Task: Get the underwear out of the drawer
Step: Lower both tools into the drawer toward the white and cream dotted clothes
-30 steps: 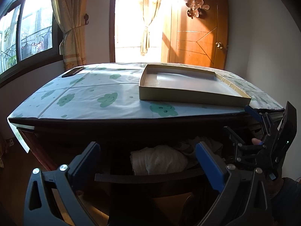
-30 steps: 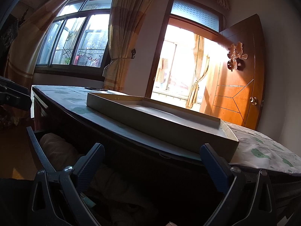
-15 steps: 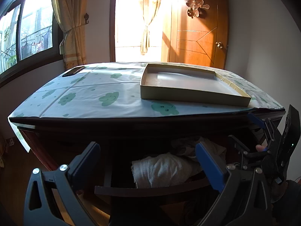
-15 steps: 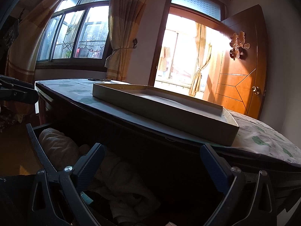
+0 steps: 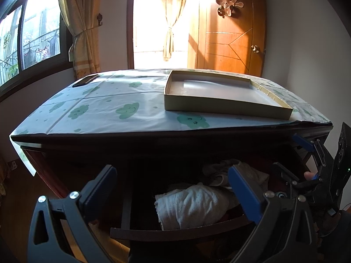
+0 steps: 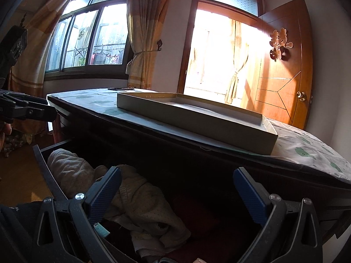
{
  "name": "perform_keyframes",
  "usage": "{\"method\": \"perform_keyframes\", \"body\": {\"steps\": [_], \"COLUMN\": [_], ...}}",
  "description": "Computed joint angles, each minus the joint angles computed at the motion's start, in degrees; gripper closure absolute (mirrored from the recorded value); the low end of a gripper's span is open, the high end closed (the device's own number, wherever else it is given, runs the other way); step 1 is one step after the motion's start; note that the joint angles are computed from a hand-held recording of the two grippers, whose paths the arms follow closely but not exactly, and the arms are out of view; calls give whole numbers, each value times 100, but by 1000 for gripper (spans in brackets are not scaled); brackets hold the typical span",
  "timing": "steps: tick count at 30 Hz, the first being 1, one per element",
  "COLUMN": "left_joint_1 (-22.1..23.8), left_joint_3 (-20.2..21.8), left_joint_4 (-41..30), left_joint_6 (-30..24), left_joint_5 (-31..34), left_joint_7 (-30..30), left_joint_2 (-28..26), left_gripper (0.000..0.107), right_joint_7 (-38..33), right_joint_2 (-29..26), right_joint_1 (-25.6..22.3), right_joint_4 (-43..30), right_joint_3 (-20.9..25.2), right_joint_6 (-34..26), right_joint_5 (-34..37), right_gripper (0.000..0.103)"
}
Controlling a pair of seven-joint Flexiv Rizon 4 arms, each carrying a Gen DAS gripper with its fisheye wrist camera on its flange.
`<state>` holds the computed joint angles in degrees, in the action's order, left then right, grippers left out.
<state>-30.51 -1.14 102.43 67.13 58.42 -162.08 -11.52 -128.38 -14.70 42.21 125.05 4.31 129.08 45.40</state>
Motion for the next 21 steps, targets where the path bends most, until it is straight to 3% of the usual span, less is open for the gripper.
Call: {"method": "perform_keyframes", "body": {"steps": [13, 21], "left_joint_1": [23, 36], "left_joint_3": [6, 11], "left_joint_4": [74, 107], "left_joint_6": [53, 89], "left_joint_5": [-202, -278], "left_joint_7": [238, 310], "left_joint_2": [-8, -5], "left_gripper": [4, 4], "right_joint_7": [-656, -1649], "right_joint_2": [284, 585], "right_joint_1": [230, 455], "right_joint_4": [-151, -437], "right_joint_3": [-111, -376], "right_joint_6": [-462, -1051], "right_joint_5": [830, 1889], "right_gripper": [1, 1]}}
